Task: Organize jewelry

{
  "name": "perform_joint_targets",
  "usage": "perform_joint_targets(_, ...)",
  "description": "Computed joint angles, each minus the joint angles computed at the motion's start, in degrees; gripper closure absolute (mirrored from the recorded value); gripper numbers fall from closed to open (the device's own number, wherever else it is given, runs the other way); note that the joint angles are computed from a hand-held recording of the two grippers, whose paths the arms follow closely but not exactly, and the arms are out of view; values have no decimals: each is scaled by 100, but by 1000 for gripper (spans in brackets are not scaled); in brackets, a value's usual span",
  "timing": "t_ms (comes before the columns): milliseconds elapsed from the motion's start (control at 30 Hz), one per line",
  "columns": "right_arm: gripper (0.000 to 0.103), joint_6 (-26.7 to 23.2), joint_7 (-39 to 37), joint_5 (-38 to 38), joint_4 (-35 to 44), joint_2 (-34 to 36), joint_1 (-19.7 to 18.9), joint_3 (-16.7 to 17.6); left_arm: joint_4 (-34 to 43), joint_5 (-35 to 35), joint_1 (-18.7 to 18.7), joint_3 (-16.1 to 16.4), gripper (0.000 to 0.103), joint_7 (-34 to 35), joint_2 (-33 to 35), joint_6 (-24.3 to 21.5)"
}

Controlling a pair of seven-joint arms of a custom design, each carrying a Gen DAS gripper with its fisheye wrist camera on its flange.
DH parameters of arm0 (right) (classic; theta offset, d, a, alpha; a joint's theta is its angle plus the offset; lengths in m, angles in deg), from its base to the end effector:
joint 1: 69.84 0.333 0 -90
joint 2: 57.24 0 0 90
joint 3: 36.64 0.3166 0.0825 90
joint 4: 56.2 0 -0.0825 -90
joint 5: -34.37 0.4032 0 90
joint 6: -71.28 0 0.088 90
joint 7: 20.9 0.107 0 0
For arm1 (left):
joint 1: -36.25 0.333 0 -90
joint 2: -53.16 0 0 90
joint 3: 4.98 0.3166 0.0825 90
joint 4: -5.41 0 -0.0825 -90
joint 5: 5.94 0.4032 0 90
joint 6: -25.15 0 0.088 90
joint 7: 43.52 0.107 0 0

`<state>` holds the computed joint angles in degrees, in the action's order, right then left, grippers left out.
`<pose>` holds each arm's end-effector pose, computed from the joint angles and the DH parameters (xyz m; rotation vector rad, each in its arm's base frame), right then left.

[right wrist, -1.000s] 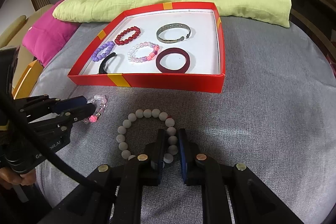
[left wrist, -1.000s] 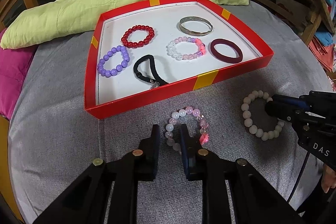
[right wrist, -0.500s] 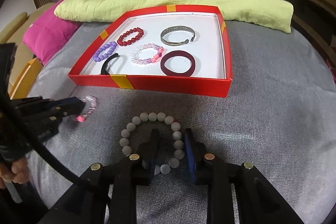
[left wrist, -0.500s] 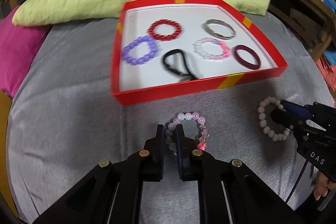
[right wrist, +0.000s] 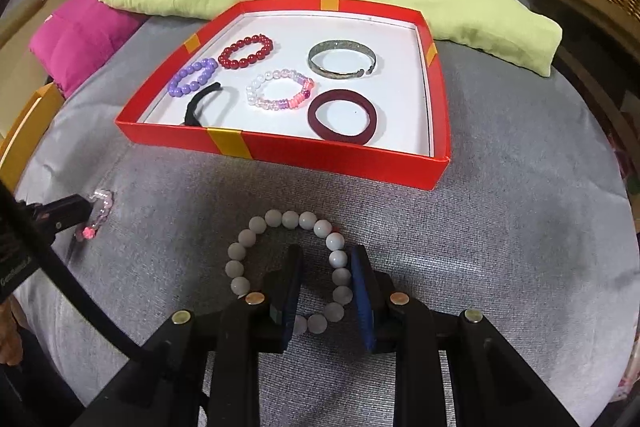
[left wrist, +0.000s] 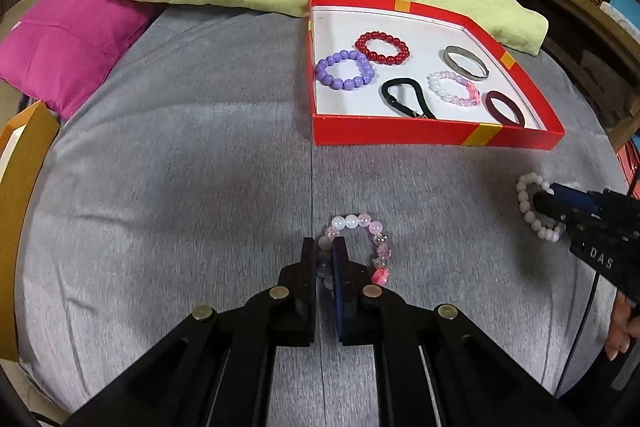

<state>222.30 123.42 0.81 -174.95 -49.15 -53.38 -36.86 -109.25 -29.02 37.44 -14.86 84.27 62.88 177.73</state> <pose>0.5913 0.1868 0.3942 -1.7248 2.1259 -0.6296 0.6357 -0.0816 0.4181 -1.4363 2.3901 -0.7162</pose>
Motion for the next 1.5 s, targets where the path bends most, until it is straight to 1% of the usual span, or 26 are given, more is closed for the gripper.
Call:
perform_joint_targets(67,75,-135,-138,170,80,32,-12,29,-64,4,2,-3,95,40,-35,51)
perform_joint_targets(167,75,-480,-196,335,284,118,26,51,-116,-4,8,-6,95,135,-56,84)
perform_joint_targets(367,74,-1147,40,223,665,293,185,37,-316,10,-16,0,95,310,-158,285)
perform_joint_targets(467,74,-1403,-5,261,824,367,216,48,-423,21,-33,-7,95,430,-210,406)
perform_joint_targets(567,73,-1591,-64,371,938,408,222,56,-367,-215,26,-21,95,641,-197,233)
perform_joint_targets(600,72,-1649,-65,402,981,428,226,55,-298,-348,69,-15,95,703,-182,56)
perform_joint_targets(667,71,-1789,-12,389,1058,457,261,50,-221,-480,101,10,95,733,-166,-151)
perform_joint_targets(833,67,-2124,150,367,1277,565,332,38,-236,-582,96,38,95,852,-206,-245)
perform_joint_targets(1033,66,-2518,413,223,1517,690,458,34,-196,-795,119,69,95,1034,-222,-369)
perform_joint_targets(1067,66,-2644,435,160,1593,733,501,37,-188,-807,121,77,95,1044,-221,-384)
perform_joint_targets(1167,67,-2965,431,-7,1766,833,622,55,-151,-778,109,89,95,1003,-191,-421)
perform_joint_targets(1233,74,-3058,431,-52,1825,868,679,73,-152,-766,108,90,95,993,-190,-432)
perform_joint_targets(1333,77,-3240,436,-223,1930,948,788,72,-154,-751,104,90,95,993,-180,-417)
perform_joint_targets(1433,77,-3232,489,-270,1908,937,816,65,-105,-708,107,98,95,906,-132,-429)
perform_joint_targets(1500,77,-3087,549,-269,1778,849,796,68,-93,-690,110,92,95,867,-115,-405)
